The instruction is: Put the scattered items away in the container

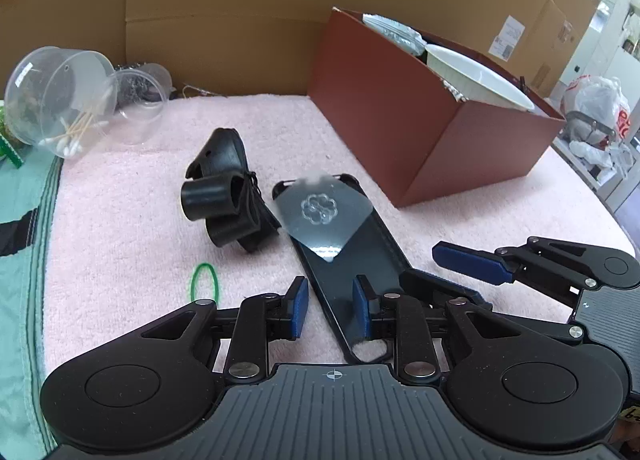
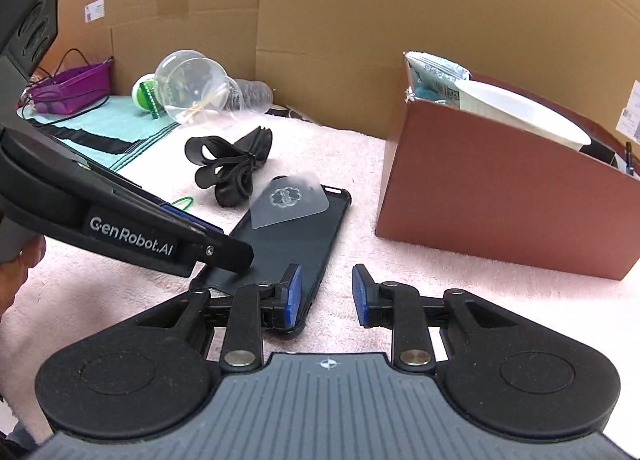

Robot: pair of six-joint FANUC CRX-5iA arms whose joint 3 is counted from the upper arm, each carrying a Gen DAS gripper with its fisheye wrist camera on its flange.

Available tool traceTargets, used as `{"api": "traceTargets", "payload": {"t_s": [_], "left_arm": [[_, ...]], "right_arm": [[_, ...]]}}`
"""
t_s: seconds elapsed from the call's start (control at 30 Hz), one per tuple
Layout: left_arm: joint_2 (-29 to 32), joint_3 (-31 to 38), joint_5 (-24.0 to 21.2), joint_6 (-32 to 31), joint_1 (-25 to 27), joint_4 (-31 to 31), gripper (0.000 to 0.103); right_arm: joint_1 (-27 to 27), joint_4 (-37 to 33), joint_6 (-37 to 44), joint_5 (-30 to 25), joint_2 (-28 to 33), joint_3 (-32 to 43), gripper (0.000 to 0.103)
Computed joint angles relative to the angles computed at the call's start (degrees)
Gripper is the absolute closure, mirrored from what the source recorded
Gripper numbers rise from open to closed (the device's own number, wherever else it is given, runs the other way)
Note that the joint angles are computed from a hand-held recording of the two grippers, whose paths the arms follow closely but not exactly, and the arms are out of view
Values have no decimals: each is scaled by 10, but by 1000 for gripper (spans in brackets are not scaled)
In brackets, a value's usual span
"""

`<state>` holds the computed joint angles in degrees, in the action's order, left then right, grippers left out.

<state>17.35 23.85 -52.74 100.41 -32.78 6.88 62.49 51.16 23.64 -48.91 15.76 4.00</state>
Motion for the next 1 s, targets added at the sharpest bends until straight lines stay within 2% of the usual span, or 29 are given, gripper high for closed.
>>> {"api": "traceTargets", "payload": {"t_s": [0.1,0.2,0.33,0.4,0.47,0.53,0.6,0.7,0.77,0.8,0.87,0.93,1.0], "left_arm": [[3,0,1,-2,5,8,62],[10,9,-3,-2,6,5,73],[24,28,-6,3,5,-4,75],[30,42,-13,15,0,-20,79],[31,48,-20,20,-3,-31,87],[24,41,-20,24,-6,-36,91],[14,25,-14,16,-5,-19,97],[1,7,-7,-2,-11,-2,97],[-3,3,-6,-12,-17,-1,92],[-4,0,-3,-15,-17,4,72],[-2,4,4,-4,-16,3,69],[6,19,5,7,-17,-10,52],[15,35,7,11,-19,-24,42]], "right_arm": [[-9,-5,3,7,13,14,72],[-14,-13,5,16,18,18,72],[-18,-16,-1,29,19,18,72],[-22,-14,-8,37,24,22,71],[-22,-8,-12,33,28,24,72],[-18,-4,-7,27,24,19,79],[-13,-10,1,17,14,12,93],[-5,-20,0,13,-10,-12,94],[3,-18,0,5,-23,-26,94],[7,-16,-3,2,-30,-34,94],[9,-19,-9,7,-40,-46,93],[11,-14,-24,5,-44,-50,92],[12,-13,-27,1,-43,-49,84]]}}
